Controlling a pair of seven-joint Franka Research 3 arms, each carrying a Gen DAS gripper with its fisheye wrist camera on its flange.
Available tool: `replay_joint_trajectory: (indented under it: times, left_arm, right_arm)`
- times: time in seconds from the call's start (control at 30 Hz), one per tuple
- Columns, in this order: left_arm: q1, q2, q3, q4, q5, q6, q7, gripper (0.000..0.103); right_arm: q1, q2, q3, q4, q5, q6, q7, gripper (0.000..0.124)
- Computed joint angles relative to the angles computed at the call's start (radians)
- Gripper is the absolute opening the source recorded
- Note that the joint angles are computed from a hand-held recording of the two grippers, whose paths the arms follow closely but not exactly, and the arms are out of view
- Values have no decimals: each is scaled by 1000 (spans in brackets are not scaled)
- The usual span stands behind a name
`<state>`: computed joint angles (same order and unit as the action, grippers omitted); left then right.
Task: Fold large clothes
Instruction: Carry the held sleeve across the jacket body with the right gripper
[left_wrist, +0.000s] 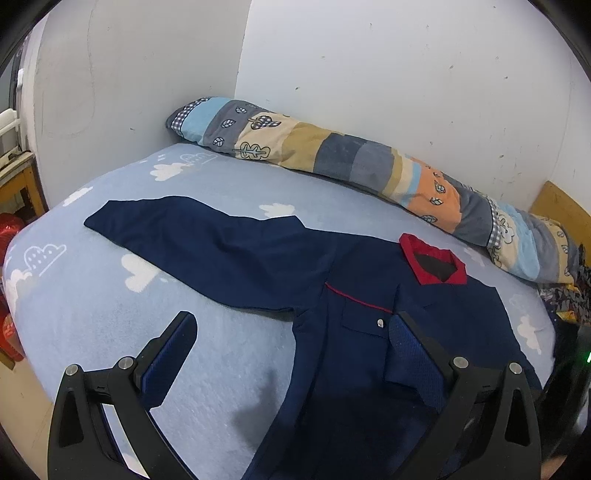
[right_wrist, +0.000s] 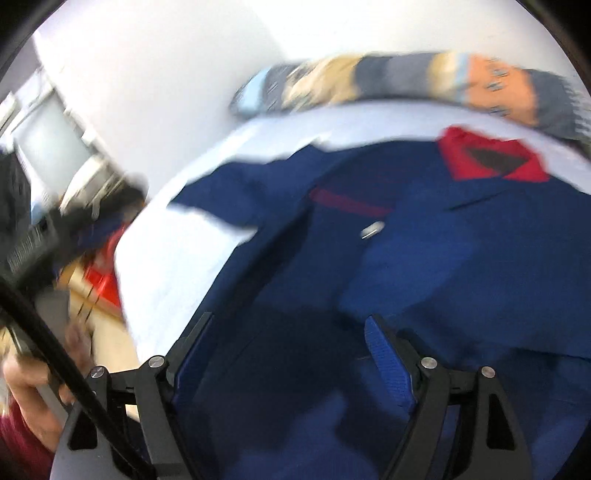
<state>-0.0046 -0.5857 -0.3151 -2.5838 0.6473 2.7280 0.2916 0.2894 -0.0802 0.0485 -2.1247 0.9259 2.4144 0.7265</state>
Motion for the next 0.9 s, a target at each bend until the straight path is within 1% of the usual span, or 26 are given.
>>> replay_joint_trajectory:
  times: [0.1,0.2,0.27,0.33,0.4,0.43,0.47,0.5,0.53,0.57,0.6,0.63,0.67,0.73,0.8,0.87,0.9]
  left_arm:
    - [13,0,-10,3,19,-5,-8,103]
    - [13,-1,-3,-2,22,-1,-14,103]
    - [7,0,12,-9,10,11,-11,103]
    - [1,2,22,-15,-3,26,-5,103]
    - [4,2,19,-16,-6,31,2,103]
    - [6,3,16,-15,-6,31,4,103]
    - [7,2,16,-16,-5,32,7,103]
    - [8,2,12,-15,-5,33,8,103]
    - [7,5,10,-13,-7,28,12,103]
    - [4,7,13,-12,-10,25,18,103]
    - [2,10,14,-11,-13,26,22,103]
    - [0,13,17,-10,-17,25,26,103]
    - [-1,17,15,-7,-21,18,28,103]
    - [2,31,7,8,-22,-16,33,103]
    - [-5,57,6,28,-26,-58,44,103]
    - [-29,85,35,35,-54,-69,69,103]
    - [-40,97,50,36,-71,-66,80,103]
  right_arm:
    - [-27,5,-27,14,51,37,57,85]
    - [-61,51,-44,45,116,52,200,85]
    - [-76,74,-39,48,99,68,340,85]
    - [-81,88,-30,35,56,123,426,85]
    - [-89,113,-26,41,54,109,457,81]
    - [-91,126,-25,44,22,104,508,74]
    - [-93,136,-20,46,22,102,525,68]
    - [-98,157,-16,64,50,85,514,62]
    - [-103,167,-11,73,72,69,500,48]
    - [-102,176,-6,81,58,67,513,32]
    - [-100,183,0,89,50,67,523,23]
    - [-101,178,4,87,57,62,520,8]
    - [-98,185,10,104,68,59,523,6]
    - [-80,171,32,104,109,98,501,5]
    - [-49,206,53,179,92,133,504,5]
    - [-22,248,73,273,61,154,501,5]
    - [-17,283,90,340,72,135,458,5]
